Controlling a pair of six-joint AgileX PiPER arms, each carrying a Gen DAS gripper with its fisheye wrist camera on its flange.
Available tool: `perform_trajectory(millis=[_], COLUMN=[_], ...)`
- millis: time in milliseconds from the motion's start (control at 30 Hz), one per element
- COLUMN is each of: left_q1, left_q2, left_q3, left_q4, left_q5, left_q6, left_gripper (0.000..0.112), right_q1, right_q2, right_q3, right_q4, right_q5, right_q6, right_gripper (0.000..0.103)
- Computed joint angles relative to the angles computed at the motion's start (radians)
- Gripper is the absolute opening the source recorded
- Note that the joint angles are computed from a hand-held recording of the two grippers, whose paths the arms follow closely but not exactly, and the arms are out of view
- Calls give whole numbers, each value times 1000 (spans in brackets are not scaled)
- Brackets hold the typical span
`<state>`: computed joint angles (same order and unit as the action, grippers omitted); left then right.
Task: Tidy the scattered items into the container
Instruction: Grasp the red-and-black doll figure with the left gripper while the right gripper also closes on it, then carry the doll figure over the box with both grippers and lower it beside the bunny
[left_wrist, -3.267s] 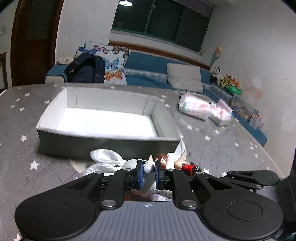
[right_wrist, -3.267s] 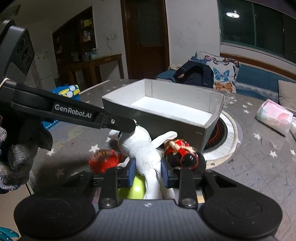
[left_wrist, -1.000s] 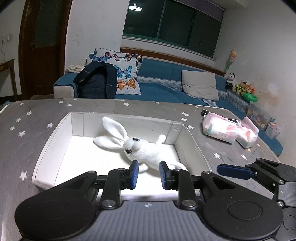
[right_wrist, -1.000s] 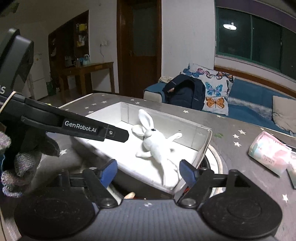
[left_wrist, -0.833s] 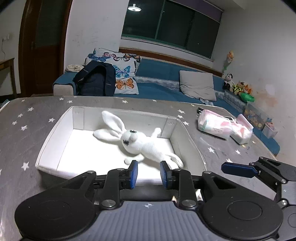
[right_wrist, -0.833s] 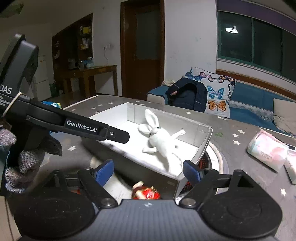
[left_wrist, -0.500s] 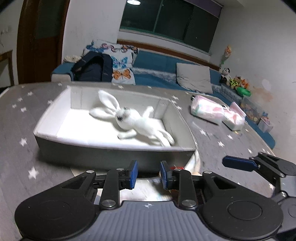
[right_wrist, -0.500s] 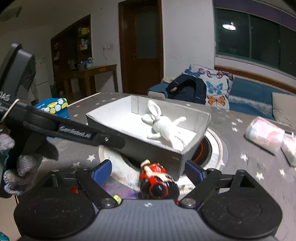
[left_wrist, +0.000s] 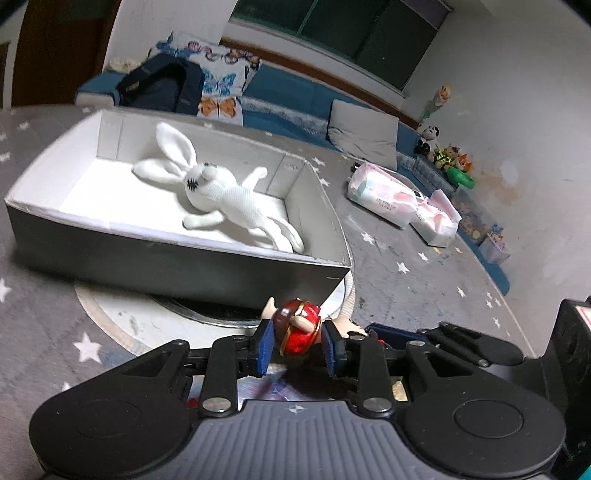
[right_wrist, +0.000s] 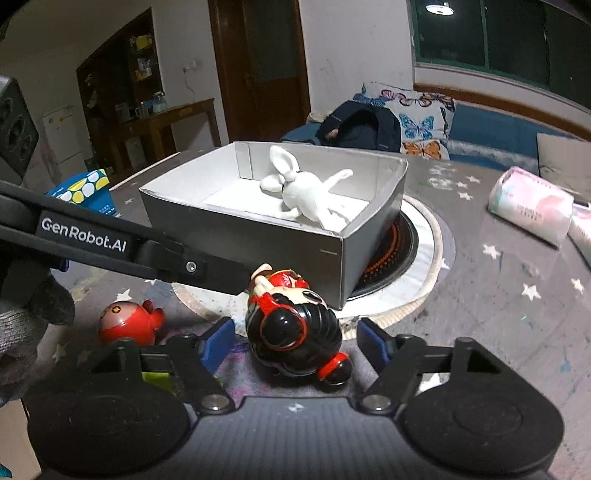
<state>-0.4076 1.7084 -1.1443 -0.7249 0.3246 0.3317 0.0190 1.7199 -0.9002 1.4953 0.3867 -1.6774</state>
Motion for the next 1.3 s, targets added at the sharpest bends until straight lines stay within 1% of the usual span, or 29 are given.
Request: perform_trajectory(millis=[33,67,100,200,333,433,567,633,833,967,1033,1100,1300], left_q1=[4,5,9,32,56,83,107,114,109,114,104,95,87], left_q2=[10,19,27,51,81,109,154,164,173,187,192,188,156], left_q3=[-8,-17,-26,-47,-74,-93,-130,-135,-149,-150,-152,-146,-115], left_q4=[-9,2,0,-78,-126,-217,-267,-296,-276,-314,-301,-295,-292], left_q5=[8,12,20,57,92,126,176,181,179,178,168,151,135], left_q6=[2,-18,-27,13,16,51,26,36,-17,-26,-51,-54,-37], left_gripper=[32,32,32,32,32,32,34,35,37,41,43,43,42], right_q1=[-1,0,1,5,6,2,-2,-3,-9,-10,-9,-10,-15], right_q2=[4,8,11,15,16,19,23,25,31,31,30,28,6], right_q3=[-1,-2,-4,-6,-6,-8,-12,-13,-16,-15,-14,-12,12], right_q4=[0,1,-2,-5,4,7,4,5,8,11,12,12,21], right_q5=[4,6,6,6,9,17,26,30,45,47,48,49,62], right_q6=[2,4,8,13,7,6,8,7,0,-4,-6,-5,-8], right_gripper=[67,62,61,60,60,59,59,58,58,58,57,57,57])
